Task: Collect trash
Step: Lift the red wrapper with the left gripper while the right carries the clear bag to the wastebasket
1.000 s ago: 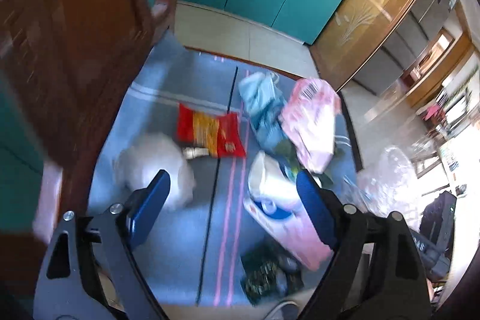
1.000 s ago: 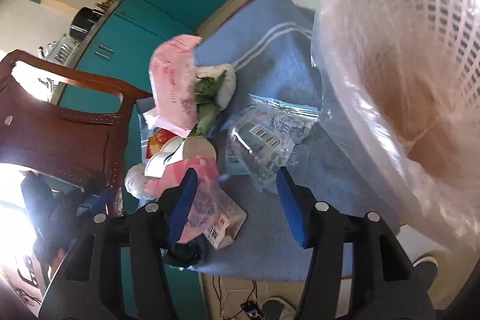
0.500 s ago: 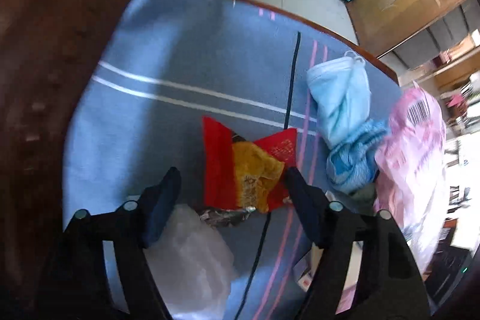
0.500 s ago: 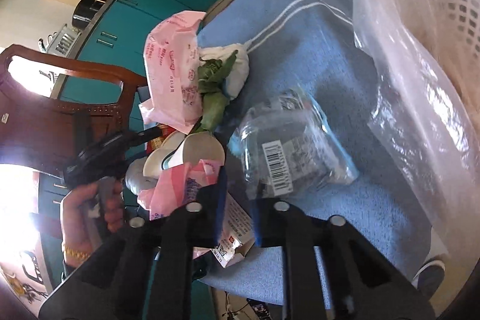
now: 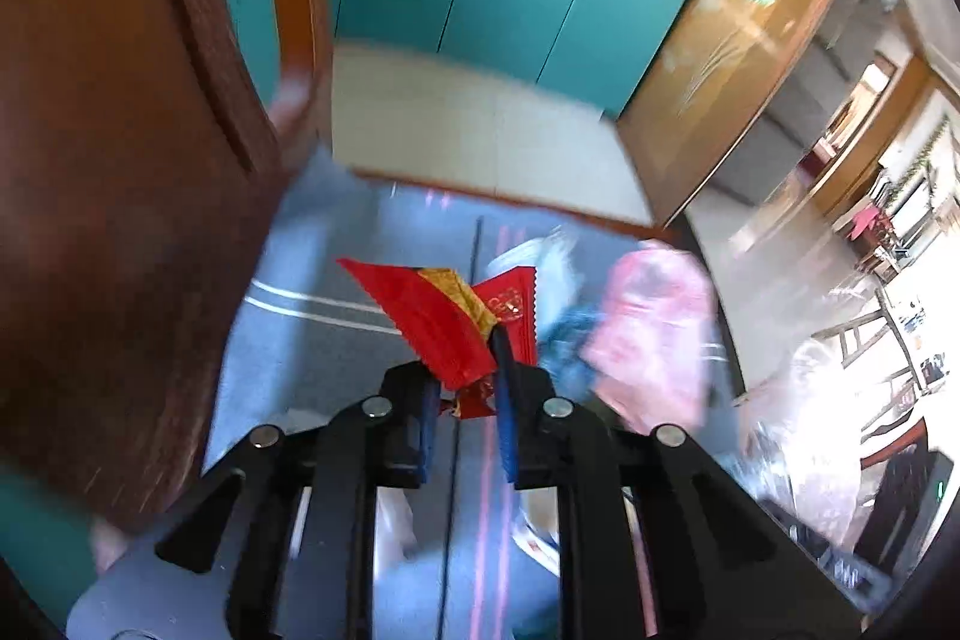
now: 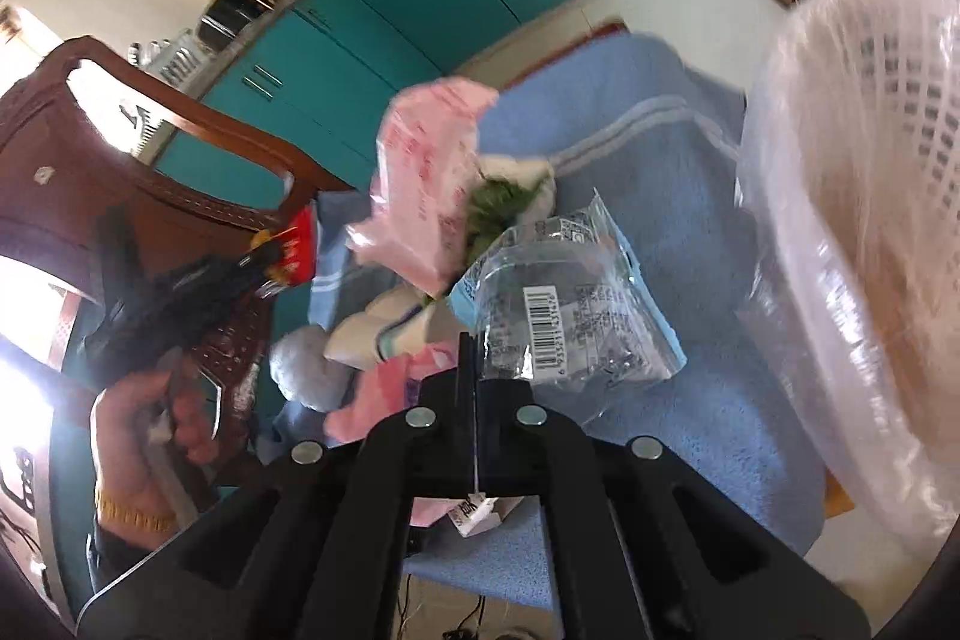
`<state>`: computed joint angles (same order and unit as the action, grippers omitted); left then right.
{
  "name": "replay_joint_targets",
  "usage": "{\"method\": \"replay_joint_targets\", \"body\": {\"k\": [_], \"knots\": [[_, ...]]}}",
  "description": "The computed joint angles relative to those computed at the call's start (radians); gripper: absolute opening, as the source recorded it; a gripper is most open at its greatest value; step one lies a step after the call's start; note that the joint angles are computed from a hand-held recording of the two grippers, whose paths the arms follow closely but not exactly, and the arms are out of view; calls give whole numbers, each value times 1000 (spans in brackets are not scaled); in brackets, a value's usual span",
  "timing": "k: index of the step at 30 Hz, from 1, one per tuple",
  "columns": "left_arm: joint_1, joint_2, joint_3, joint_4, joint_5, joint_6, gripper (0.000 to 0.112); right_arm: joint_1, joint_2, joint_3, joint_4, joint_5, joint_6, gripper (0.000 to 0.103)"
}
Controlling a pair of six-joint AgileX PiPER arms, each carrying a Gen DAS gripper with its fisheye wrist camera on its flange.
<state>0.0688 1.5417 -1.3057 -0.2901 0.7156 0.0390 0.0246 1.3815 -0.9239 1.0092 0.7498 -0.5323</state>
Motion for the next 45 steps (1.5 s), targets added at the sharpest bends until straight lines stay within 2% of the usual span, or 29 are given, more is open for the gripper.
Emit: {"method": "replay_joint_targets", "body": {"k": [3,6,9,10,12,14,16,19,20,25,31,45], "knots": [[-140,-260,209,252,-94,-252,17,1,-72,21,0,-22,-31,1],[-322,-461,344,519,-94,-552,17,40,-154,48,-51,-84,-25,1],[-525,-617,462,780,-15,-852,17,94,-221,76,-111,-140,-2,1],[-587,-628,490,868,10,-952,17,131,-244,87,-167,-171,32,1],[-744,-651,530,1029,116,-1152,17,207,-279,108,-297,-238,125,1],[-820,-640,565,1077,155,-1265,17,266,-300,128,-385,-274,194,1],[-803,-615,567,1036,113,-1242,17,305,-317,139,-461,-290,251,1],[-834,-586,577,1077,129,-1277,17,339,-337,155,-560,-310,341,1],[-810,-576,583,1068,106,-1268,17,338,-339,155,-564,-310,343,1],[-798,-585,601,1064,102,-1277,18,370,-357,163,-664,-326,442,1],[-835,-580,596,1110,144,-1311,18,394,-369,175,-722,-334,503,1],[-867,-591,590,1128,177,-1327,19,452,-366,184,-855,-357,632,1]]}}
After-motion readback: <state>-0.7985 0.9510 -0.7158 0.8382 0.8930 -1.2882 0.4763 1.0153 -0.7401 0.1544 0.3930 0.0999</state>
